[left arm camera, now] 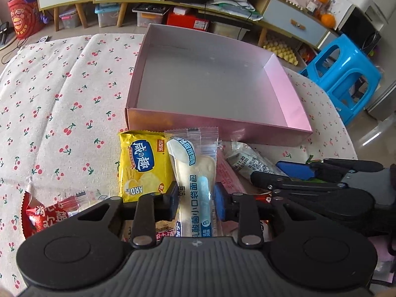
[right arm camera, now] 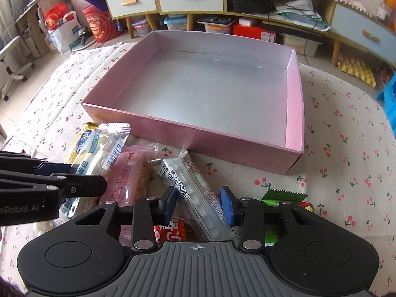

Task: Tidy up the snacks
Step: 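Grasp the white milk-bread bag with left tool while right tool grasps silver stick bag, then carry both bags into the pink box and open both tools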

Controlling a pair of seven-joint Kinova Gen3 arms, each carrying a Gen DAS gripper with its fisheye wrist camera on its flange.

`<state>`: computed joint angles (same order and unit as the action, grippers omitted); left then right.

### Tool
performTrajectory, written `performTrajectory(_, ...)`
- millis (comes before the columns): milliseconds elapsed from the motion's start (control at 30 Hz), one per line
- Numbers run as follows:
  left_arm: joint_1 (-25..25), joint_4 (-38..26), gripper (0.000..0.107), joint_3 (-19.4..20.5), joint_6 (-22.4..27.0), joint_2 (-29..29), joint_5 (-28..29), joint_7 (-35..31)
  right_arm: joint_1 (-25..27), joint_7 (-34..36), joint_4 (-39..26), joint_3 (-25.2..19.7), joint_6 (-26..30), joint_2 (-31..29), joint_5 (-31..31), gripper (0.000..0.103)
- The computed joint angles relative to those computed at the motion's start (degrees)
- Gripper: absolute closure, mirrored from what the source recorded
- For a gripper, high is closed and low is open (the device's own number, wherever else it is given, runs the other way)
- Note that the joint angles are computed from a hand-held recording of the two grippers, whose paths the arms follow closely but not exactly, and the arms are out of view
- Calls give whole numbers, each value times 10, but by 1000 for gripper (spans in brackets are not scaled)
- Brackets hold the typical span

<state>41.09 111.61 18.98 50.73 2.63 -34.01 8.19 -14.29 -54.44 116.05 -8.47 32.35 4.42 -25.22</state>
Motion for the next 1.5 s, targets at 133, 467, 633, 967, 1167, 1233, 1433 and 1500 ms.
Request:
performTrajectory(133,5,6,82,5,2,-11,-8,16,11,-9,-15,7,29,3,-25,71)
performTrajectory(467,-10,24,84,28,-6,-39,-40,67,48,6,-42,27,94,-2,-101,77)
performTrajectory(633,-17,24,84,36,-6,-39,-47,82,53,6,-46,27,103,1,-107,76)
performTrajectory(967,-15,23,84,30,-9,-32,-36,69,36,-65,-51,20,91,25,-51,60)
performTrajectory(1167,-18,38,84,36,-13,-51,-44,94,55,-56,-48,19,102,14,-81,73)
performTrajectory(1233,-23,50,84,44,-22,-66,-50,109,65,-40,-48,25,115,5,-98,73)
performTrajectory(1433,-55,73,85,74,-36,-98,-76,153,110,19,-49,56,170,-12,-198,73)
performTrajectory(1500,-69,83,85,81,-54,-109,-86,163,111,26,-46,59,164,-18,-218,73)
